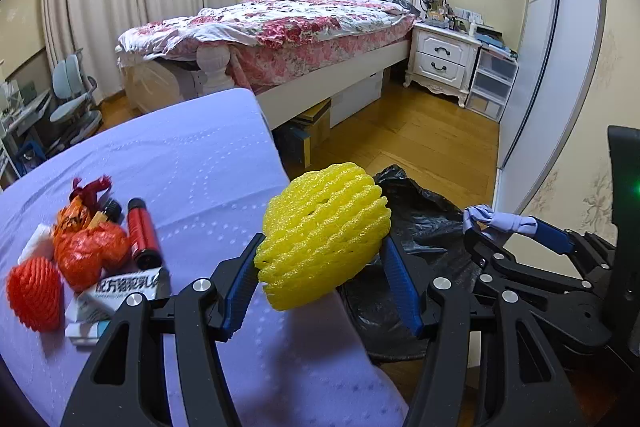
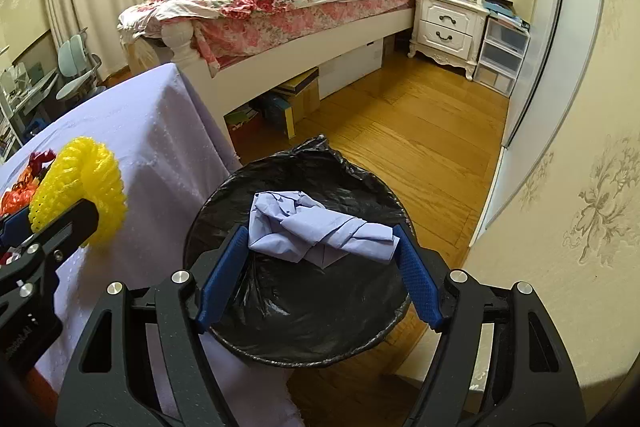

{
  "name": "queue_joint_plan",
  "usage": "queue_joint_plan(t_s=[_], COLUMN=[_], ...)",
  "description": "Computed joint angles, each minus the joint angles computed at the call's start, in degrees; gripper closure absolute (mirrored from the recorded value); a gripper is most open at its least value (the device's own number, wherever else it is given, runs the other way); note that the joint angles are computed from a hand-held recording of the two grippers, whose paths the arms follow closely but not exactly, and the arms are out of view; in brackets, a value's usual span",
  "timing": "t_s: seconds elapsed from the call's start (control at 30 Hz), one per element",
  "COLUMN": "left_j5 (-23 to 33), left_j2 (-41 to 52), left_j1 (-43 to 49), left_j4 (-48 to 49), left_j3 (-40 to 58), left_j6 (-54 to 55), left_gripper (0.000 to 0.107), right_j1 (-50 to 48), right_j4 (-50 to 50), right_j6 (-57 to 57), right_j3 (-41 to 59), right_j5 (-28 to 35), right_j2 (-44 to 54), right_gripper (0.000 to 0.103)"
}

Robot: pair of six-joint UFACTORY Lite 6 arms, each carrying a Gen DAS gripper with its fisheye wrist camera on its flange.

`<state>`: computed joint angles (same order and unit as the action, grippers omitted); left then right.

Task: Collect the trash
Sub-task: 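Carry both items over the black bin and open the right gripper to drop the cloth, then open the left gripper over the bin to drop the yellow foam net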

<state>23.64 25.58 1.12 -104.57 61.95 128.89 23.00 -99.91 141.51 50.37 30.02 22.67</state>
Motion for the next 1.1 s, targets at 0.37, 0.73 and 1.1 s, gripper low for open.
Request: queue_joint_plan(t_s=[0.37, 0.73, 1.1], left_j5=[-6.2, -6.9, -5.5], left_j2=[4.3, 4.1, 2.7], left_j1=[-5.5, -5.1, -5.1], left_j4=[-3.8, -5.7, -5.0], left_j3=[4.3, 4.1, 2.8], left_j6=[1.5, 0.8, 1.7], left_gripper=[0.041, 0.023, 0.023], right_j1=[-4.9, -6.1, -4.6], right_j4=[-4.5, -5.4, -2.2], right_j6=[2.4, 5.0, 3.9], right_j3=[-2.1, -4.9, -7.2], right_j5=[-1.9, -1.1, 0.3], right_j2=[-2.7, -5.1, -8.1], right_gripper=[0.031, 0.024, 0.024])
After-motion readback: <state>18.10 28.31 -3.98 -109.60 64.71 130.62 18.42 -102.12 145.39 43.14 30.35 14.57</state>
